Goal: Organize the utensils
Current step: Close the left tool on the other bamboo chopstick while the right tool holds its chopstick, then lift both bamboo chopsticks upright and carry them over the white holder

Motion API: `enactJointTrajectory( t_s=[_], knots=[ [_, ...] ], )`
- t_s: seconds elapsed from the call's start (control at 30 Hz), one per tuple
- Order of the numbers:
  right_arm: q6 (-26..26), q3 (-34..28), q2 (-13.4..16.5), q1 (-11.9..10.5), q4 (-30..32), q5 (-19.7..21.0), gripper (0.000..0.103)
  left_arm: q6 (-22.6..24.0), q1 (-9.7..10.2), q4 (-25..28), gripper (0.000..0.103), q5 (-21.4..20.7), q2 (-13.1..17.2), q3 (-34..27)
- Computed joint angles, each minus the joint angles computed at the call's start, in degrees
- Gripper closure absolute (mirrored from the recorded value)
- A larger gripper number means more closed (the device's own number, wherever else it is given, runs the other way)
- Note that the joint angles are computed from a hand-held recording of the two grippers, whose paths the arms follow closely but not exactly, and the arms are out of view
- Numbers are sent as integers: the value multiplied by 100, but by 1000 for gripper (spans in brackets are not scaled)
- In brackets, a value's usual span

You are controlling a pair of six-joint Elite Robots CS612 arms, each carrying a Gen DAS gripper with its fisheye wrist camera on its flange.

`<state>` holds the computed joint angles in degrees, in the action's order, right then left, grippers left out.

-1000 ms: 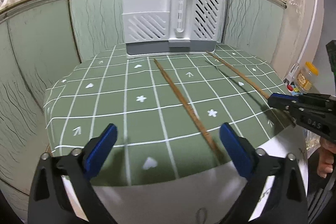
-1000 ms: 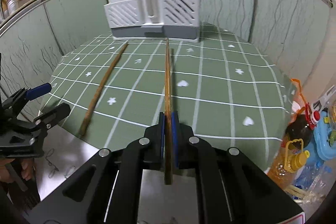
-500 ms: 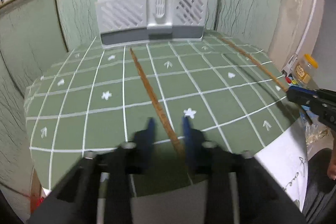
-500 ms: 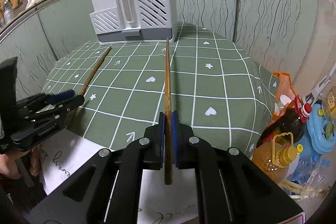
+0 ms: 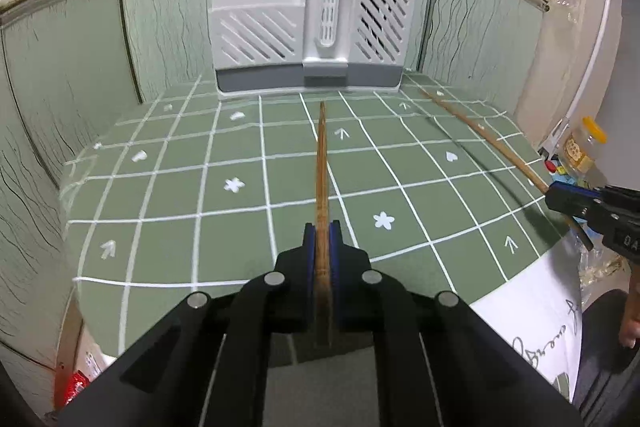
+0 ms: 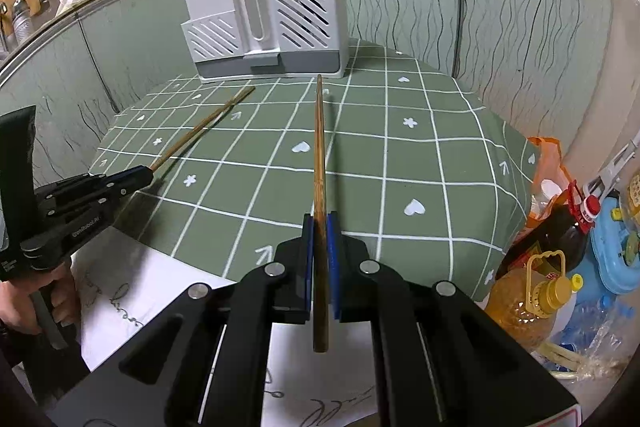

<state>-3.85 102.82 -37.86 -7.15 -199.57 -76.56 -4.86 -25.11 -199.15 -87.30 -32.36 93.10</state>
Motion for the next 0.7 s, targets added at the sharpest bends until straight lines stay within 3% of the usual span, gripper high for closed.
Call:
enactJointTrajectory(
  t_s=[0.7],
  knots=[
    [52,101,-451,52,-538,67,96,198,129,-735,96,-108,-577,341]
  ],
)
